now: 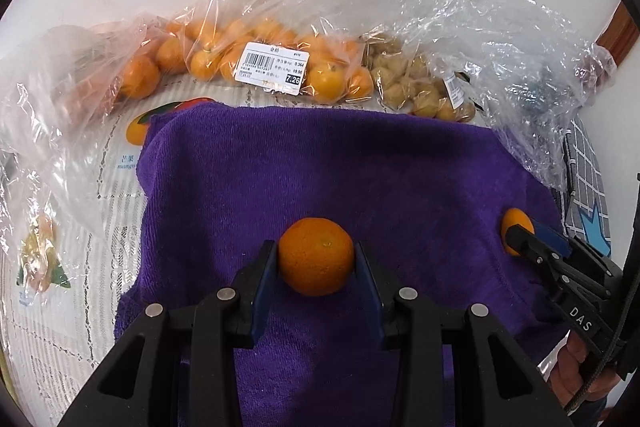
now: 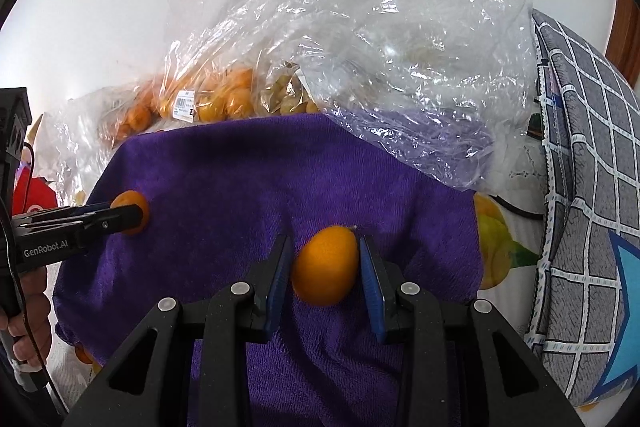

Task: Organize fruits
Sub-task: 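Lower both oranges onto the purple towel and open both tools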

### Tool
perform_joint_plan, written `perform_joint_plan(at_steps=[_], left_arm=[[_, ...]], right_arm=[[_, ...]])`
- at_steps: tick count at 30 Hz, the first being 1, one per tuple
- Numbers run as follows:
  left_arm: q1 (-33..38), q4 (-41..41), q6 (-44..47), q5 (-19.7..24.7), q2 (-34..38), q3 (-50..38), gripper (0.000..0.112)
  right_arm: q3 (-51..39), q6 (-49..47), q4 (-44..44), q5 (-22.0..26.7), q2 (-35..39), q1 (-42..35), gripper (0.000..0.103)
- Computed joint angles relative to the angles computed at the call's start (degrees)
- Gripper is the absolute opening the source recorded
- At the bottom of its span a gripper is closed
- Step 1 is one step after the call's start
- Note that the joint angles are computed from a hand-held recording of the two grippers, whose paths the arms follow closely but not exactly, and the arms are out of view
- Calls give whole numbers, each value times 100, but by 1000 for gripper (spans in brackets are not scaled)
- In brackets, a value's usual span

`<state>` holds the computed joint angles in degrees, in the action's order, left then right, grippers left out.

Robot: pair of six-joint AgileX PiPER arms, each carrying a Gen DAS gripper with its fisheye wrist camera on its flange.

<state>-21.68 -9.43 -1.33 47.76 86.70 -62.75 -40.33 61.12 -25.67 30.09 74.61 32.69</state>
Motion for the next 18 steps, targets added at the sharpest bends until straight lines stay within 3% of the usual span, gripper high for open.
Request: perform_joint_plan(at_steps=[11, 18], left_arm=[[37, -58, 5, 32, 47, -35, 38], [129, -247, 181, -18, -171, 0, 52]], right_arm=[[-92, 251, -300, 181, -18, 260, 46], [54, 470, -555, 219, -512, 324, 47]])
